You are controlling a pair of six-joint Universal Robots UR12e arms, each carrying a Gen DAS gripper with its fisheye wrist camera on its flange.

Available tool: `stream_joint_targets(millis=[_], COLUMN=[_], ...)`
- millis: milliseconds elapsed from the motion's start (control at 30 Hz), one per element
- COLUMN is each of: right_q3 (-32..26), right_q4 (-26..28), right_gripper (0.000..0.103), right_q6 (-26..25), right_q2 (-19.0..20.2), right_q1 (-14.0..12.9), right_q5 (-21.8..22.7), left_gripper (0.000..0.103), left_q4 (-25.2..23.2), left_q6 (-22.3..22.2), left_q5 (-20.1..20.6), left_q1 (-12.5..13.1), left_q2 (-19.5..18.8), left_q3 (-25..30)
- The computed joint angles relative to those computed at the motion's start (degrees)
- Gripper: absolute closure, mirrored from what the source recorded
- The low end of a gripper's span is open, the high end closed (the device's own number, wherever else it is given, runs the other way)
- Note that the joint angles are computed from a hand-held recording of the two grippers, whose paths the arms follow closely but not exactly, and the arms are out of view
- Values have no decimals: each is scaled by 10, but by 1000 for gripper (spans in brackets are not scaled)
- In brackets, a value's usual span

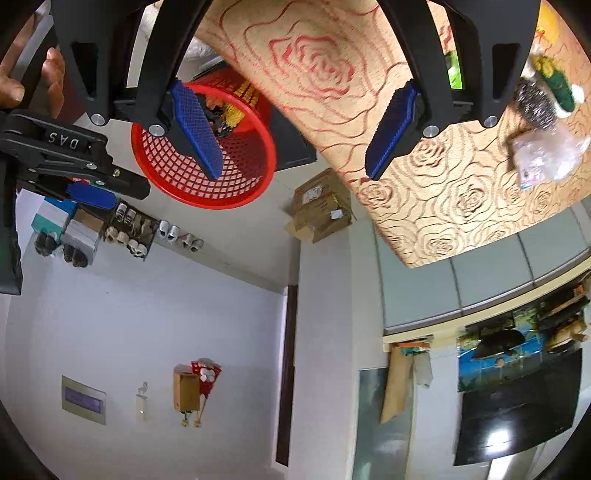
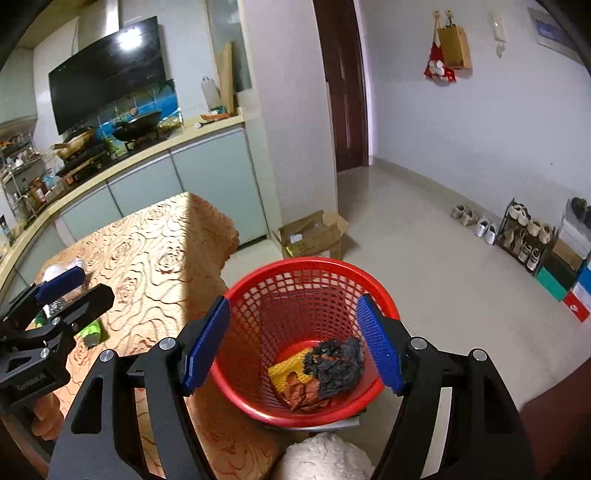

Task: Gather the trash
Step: 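Move both tools back toward the remaining trash on the table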

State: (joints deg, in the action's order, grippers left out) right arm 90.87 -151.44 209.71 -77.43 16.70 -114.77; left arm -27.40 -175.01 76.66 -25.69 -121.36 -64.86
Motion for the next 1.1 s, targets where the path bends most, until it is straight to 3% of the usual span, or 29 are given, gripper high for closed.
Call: stream_joint_targets(millis=[333, 733, 1100], right_q3=[-24, -64, -76], right_q4=[-36, -50, -48], right_gripper=[33, 33, 33], right_q6=[-41, -80, -98], right_q2=[22, 53, 61], right_q1=[26, 52, 68], right_q5=[18, 58, 76], left_gripper=[24, 24, 24], left_q4=[42, 63, 33], left_q6=[-33, -48, -81], left_q5=[40, 119, 118], left_q1=[20, 59, 90], left_q2=[42, 97, 129], left_q3=[-68, -156, -210])
